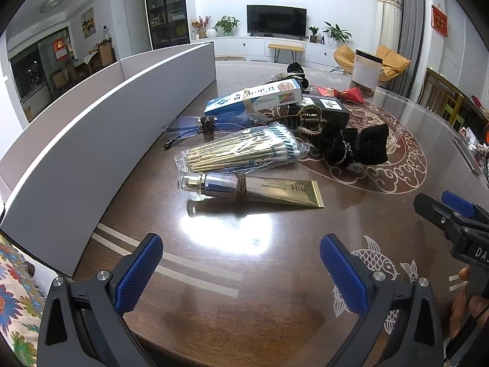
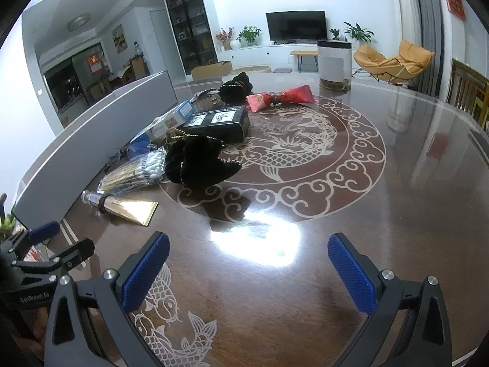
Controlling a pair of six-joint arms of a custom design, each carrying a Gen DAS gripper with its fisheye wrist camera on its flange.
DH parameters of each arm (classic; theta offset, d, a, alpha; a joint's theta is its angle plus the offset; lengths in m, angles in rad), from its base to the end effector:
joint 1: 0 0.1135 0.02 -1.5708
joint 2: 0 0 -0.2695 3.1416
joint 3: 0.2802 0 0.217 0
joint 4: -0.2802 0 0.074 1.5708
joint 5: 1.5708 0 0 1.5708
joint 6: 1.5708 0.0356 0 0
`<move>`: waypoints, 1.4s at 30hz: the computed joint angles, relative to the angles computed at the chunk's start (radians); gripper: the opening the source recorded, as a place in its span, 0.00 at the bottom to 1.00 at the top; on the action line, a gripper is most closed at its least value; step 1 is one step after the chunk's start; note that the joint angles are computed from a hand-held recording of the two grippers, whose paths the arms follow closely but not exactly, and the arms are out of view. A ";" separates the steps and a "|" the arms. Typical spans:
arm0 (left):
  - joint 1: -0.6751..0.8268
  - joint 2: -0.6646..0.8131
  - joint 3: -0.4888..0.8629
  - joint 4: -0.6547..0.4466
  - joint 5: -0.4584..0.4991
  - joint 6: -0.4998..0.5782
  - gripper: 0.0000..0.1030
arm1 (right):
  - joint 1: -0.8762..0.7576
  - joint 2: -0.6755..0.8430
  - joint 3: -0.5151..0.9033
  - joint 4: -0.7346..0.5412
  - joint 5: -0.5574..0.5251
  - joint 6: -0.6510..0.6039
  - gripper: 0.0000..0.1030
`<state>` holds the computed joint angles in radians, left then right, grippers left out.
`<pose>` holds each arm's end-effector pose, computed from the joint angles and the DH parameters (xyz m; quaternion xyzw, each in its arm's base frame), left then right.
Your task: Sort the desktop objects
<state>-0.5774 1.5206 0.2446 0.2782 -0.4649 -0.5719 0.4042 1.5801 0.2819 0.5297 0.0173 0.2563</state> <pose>0.1611 -0.0859 0.1116 -0.0625 0.9336 0.0360 0.3509 0.1981 0.0841 0.1221 -0.0646 0.9183 0.1191 0.3719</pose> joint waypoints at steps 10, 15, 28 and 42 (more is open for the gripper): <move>0.018 0.002 -0.021 0.033 0.007 0.009 1.00 | 0.044 0.003 0.000 -0.005 0.065 0.003 1.00; 0.023 0.011 -0.028 0.050 0.007 0.011 1.00 | 0.060 0.011 0.000 0.004 0.084 -0.001 1.00; 0.018 0.001 -0.039 0.066 0.003 0.013 1.00 | 0.085 0.031 0.007 0.008 0.121 -0.007 1.00; 0.009 -0.034 -0.056 0.054 -0.013 0.004 1.00 | 0.089 0.033 -0.001 0.019 0.128 0.006 1.00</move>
